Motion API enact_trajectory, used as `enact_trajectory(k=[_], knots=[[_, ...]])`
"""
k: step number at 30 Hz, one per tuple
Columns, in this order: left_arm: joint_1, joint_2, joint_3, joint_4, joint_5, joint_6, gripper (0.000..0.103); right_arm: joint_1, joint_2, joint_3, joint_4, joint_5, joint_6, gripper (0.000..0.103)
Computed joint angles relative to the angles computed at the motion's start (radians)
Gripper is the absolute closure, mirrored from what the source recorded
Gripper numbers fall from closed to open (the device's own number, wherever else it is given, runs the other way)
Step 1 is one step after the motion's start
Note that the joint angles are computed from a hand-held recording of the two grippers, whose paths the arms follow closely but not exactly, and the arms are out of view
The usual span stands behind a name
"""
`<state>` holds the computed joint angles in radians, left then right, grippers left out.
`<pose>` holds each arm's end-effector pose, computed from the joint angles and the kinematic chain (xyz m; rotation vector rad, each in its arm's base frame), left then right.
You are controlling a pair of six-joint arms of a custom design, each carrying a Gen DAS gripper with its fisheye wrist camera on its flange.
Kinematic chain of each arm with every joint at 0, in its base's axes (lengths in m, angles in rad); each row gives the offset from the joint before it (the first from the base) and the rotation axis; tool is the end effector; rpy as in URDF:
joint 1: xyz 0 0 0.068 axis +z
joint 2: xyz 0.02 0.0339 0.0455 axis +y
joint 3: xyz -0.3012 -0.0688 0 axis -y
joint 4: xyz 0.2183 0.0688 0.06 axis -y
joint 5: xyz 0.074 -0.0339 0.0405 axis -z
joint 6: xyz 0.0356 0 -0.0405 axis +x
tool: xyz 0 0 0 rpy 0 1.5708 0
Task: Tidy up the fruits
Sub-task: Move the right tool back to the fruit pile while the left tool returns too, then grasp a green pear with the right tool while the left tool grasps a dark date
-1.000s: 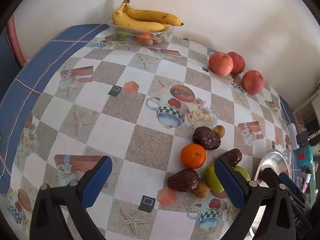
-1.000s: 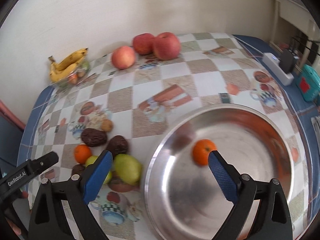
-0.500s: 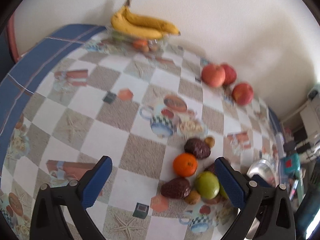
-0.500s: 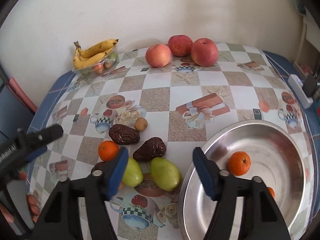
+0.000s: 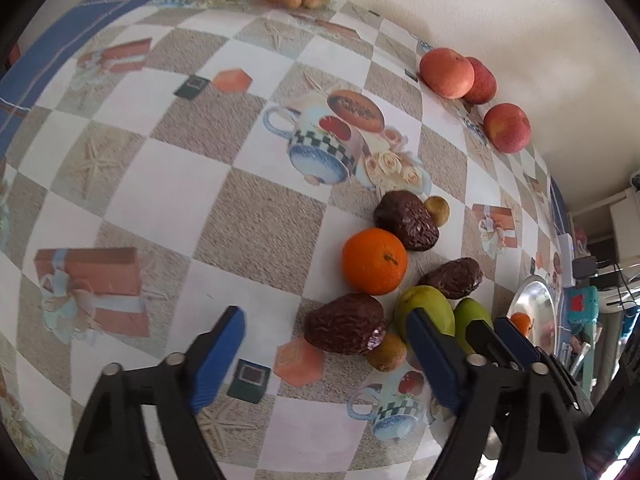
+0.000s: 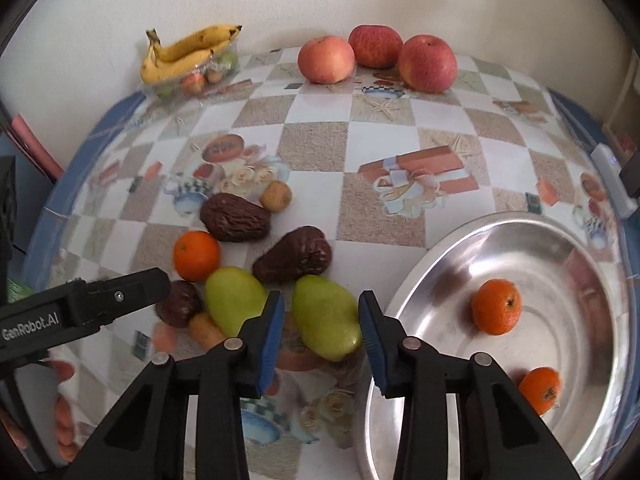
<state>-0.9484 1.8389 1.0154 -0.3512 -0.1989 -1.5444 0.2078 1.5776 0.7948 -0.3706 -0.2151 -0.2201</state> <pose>0.2005 -0.2674 0.1841 -0.8743 2.6559 -0.4428 0.2560 0.0617 0.2038 -0.6358 2.6343 0.2890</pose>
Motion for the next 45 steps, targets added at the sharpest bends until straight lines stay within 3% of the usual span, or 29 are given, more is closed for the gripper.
enact_trajectory(k=[2,4,22,31,39,42,45], knots=[[0.003,0.010,-0.001,0.024,0.022,0.000,0.035,0.005,-0.001,-0.006,0.009,0.010,-0.012,0.063],[0.005,0.020,0.009,0.031,0.031,0.011,0.054,0.008,-0.003,-0.007,0.008,0.017,-0.018,0.063],[0.007,-0.042,-0.075,0.101,0.032,-0.075,0.055,0.065,-0.011,-0.037,0.062,0.112,-0.099,0.063],[0.002,-0.058,-0.098,0.117,0.039,-0.110,0.055,0.100,-0.020,-0.058,0.081,0.151,-0.148,0.054],[0.004,-0.056,-0.096,0.119,0.038,-0.112,0.055,0.118,-0.006,-0.071,0.105,0.215,-0.162,0.055],[0.005,-0.057,-0.093,0.116,0.033,-0.114,0.055,0.120,0.002,-0.076,0.119,0.245,-0.159,0.061],[0.005,-0.060,-0.097,0.116,0.029,-0.121,0.055,0.090,0.011,-0.059,0.096,0.201,-0.144,0.061]])
